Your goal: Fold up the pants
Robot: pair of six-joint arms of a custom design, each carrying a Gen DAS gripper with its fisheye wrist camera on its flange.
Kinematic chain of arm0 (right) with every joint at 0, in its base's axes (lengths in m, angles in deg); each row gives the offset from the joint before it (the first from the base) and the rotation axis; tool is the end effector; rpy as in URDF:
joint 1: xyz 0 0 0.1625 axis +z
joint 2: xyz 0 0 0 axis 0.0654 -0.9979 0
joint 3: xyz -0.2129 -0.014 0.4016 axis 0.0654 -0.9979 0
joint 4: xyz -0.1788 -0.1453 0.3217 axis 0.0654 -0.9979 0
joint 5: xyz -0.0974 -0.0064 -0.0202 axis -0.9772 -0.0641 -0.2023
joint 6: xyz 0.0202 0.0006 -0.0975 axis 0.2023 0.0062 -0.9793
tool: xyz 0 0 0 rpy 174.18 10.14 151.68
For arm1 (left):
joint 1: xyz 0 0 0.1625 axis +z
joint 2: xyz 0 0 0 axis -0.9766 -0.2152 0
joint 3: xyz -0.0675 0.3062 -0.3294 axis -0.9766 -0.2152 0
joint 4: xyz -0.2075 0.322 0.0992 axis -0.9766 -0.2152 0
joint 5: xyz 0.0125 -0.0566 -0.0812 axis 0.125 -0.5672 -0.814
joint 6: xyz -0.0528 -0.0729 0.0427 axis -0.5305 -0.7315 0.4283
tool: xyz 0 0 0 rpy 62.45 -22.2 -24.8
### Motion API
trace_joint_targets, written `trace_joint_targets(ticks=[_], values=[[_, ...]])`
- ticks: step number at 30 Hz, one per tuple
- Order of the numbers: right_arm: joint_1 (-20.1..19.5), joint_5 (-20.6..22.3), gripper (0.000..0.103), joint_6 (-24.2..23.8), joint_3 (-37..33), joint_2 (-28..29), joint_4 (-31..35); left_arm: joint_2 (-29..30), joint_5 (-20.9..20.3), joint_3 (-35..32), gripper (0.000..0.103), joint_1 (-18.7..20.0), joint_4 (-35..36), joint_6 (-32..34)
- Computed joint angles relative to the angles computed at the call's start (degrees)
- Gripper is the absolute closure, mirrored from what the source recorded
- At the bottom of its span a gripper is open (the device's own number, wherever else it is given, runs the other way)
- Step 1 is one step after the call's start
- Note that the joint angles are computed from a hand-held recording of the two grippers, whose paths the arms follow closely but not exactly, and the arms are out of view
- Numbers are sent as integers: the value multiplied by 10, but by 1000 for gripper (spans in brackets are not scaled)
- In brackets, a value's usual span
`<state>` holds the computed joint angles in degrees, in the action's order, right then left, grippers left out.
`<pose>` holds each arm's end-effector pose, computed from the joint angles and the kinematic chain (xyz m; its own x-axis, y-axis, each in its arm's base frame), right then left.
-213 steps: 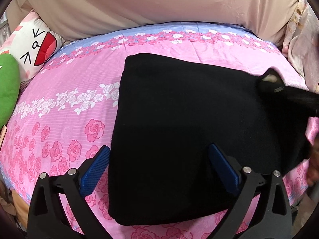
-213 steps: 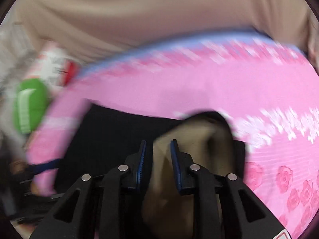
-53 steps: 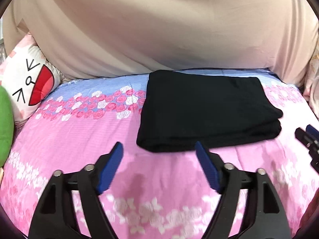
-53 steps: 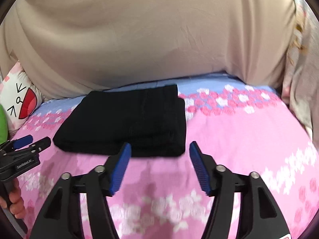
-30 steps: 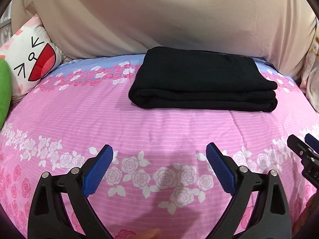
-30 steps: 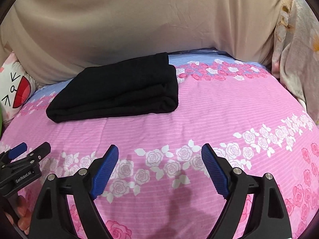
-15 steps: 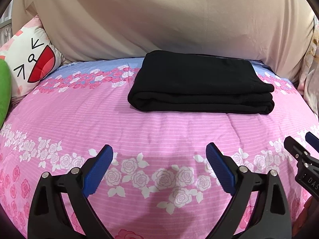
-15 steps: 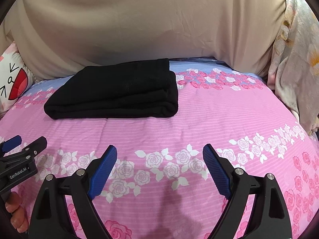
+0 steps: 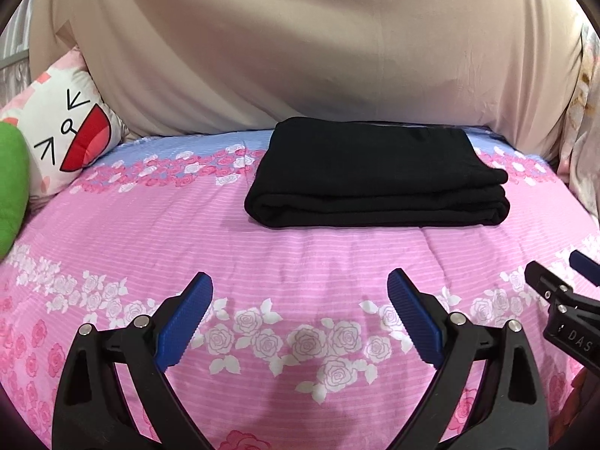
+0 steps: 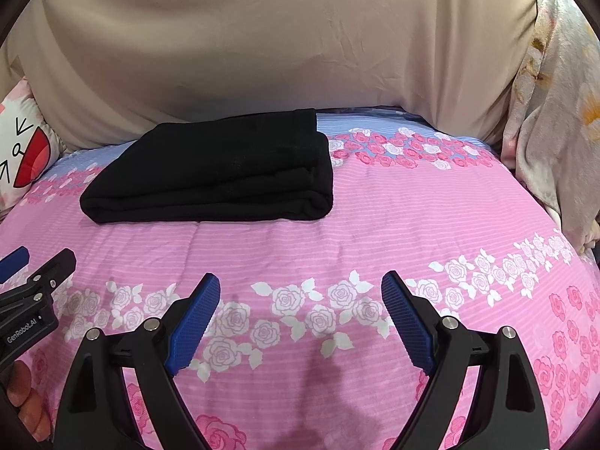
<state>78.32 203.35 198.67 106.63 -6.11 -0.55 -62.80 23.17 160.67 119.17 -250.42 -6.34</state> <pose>0.0235 -0.5074 0.2148 -0.6893 0.1480 0.7092 -0.5083 0.5989 -0.6189 -0.2947 -0.5612 -0.0698 -0.6639 -0.0429 -0.7466 0.5859 0.5907 -0.5548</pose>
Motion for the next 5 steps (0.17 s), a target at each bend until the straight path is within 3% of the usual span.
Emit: trace_joint_targets(ticks=[5], values=[[0, 1, 17, 0, 0, 0, 0, -3, -9, 1, 11, 2, 10, -2]])
